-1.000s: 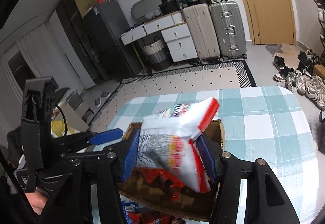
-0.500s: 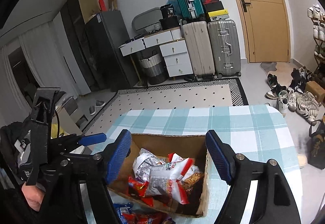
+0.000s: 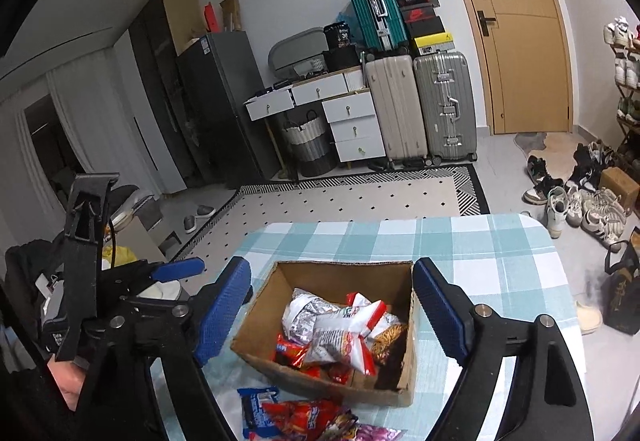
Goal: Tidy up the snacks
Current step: 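Withdraw both tools from the box back toward the remaining snacks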
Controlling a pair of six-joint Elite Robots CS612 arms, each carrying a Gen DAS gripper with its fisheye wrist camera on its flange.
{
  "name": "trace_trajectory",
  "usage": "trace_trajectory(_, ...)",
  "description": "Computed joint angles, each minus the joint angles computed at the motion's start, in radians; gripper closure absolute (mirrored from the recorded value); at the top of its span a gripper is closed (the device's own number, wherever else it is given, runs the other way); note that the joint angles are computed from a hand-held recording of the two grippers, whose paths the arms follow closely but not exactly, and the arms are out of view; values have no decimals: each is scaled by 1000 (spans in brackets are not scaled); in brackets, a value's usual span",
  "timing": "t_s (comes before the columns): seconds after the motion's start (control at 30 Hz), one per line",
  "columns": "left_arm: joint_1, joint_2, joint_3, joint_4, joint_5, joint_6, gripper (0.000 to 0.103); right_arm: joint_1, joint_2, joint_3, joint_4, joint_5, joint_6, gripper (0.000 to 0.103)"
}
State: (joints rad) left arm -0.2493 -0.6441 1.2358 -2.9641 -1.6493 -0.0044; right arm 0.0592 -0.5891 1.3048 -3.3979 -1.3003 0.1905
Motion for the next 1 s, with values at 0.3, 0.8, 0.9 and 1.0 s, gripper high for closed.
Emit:
trace_trajectory(0.3, -3, -84, 160, -154, 32, -10, 1, 5, -51, 121, -96, -9, 8, 11)
trace_trajectory(0.8, -9, -187, 385, -345, 57, -38, 1, 20, -102, 284, -234, -13, 29, 5)
trace_trajectory(0.9, -11, -200, 424, -372, 63, -47, 1, 20, -104, 305, -250, -7, 32, 5)
trace_trajectory(1.0, -11, -203, 454, -392, 71, -50, 1, 23, -101, 321, -268, -7, 34, 5)
